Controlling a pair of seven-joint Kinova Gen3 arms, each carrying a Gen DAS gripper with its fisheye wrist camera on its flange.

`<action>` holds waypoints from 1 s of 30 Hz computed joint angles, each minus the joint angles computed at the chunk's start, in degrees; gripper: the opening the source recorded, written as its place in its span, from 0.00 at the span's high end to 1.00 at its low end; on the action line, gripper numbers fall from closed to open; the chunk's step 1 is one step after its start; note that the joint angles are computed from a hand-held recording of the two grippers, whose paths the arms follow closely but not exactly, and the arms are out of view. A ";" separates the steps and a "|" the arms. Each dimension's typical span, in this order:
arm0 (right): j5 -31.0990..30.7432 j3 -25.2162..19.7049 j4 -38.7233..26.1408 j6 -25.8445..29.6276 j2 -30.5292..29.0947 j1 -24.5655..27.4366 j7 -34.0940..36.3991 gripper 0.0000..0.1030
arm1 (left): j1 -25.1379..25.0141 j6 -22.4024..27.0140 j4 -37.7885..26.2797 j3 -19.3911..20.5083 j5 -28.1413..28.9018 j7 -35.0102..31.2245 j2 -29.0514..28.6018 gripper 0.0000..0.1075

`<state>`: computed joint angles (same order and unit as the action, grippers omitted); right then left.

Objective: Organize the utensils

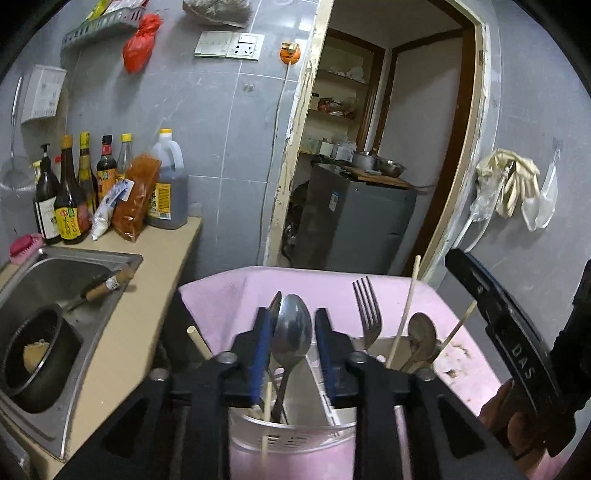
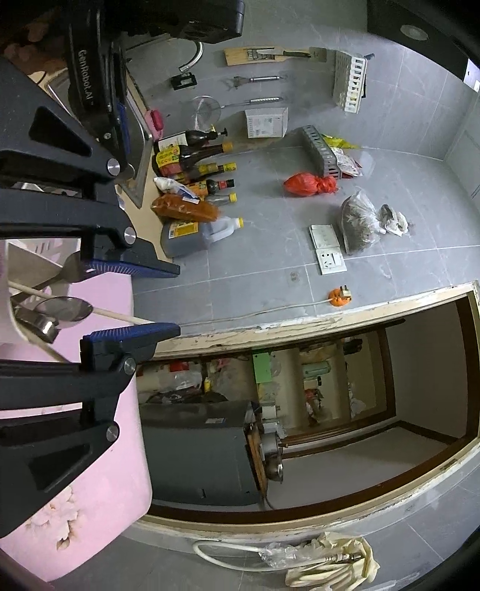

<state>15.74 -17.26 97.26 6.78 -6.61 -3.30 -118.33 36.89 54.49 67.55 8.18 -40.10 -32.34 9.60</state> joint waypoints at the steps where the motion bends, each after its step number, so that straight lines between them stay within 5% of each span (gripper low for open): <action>1: -0.06 0.04 0.07 0.36 -0.28 0.03 -0.08 0.79 | 0.00 -0.45 0.42 -0.01 0.03 0.32 -0.28 0.70; 7: 0.03 0.22 -0.21 3.51 -2.61 0.76 -1.48 0.64 | 0.84 0.33 0.02 0.64 -0.84 0.97 -0.67 0.57; 17: -9.18 9.88 -0.52 11.61 -7.61 -5.96 7.60 0.48 | 4.65 3.70 -1.48 1.87 -5.75 4.94 -1.03 0.42; 30: -22.26 21.65 -1.29 28.85 -17.83 -10.71 22.63 0.16 | 18.03 19.91 -4.88 5.66 -20.89 16.76 -0.18 0.08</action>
<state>-6.52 4.39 95.97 35.63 -24.44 -14.01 -95.70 54.92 74.41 62.67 13.84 -60.99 -15.59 9.42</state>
